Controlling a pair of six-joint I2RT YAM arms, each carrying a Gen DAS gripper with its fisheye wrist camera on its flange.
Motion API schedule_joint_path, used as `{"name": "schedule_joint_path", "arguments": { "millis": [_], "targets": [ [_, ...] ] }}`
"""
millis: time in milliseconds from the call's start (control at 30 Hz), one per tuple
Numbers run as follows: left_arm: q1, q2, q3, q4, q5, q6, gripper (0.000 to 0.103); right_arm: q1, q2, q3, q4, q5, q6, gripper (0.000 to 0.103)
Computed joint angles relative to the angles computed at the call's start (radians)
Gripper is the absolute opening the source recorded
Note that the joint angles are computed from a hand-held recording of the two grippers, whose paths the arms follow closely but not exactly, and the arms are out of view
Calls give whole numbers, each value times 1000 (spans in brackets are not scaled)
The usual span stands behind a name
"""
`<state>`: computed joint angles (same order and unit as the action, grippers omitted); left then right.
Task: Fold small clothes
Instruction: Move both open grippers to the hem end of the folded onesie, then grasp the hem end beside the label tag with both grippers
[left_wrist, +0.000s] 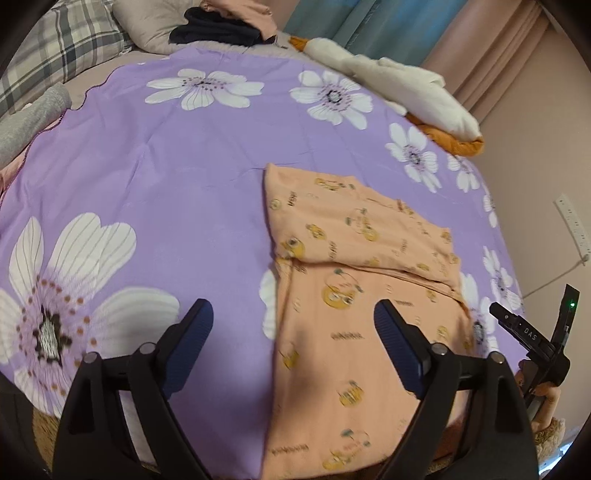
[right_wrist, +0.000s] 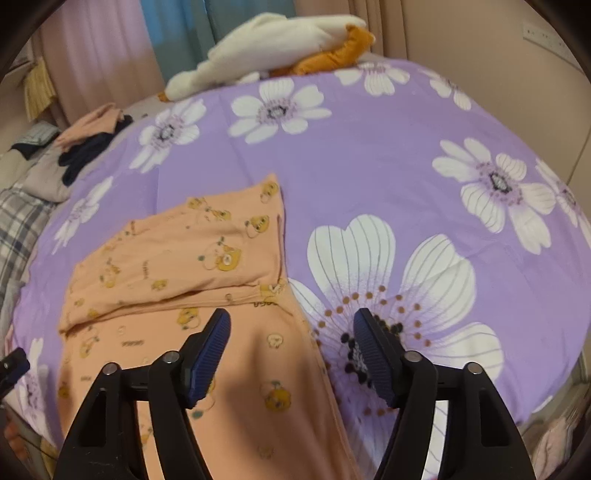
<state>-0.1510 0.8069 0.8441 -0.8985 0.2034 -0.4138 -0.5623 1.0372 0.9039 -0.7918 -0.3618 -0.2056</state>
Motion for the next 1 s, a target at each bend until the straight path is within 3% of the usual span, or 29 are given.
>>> {"name": "schedule_joint_path", "arguments": {
  "millis": [400,667,867,1000],
  "targets": [
    [-205,-154,-98,-67,-96,-135,90,-246,-118,-41,-155,-226,-208,74],
    [-393,-275,-220,-100,-176,-280,88,-488,-118,-118,-352,-352,-549,74],
    [-590,-349,-279,-114,-311,-427,87,-619,-123,-181,-434,-333,-738,74],
    [-632,-375,-293,-117,-325,-468,87,-691,-91,-211,-451,-304,-822,74]
  ]
}}
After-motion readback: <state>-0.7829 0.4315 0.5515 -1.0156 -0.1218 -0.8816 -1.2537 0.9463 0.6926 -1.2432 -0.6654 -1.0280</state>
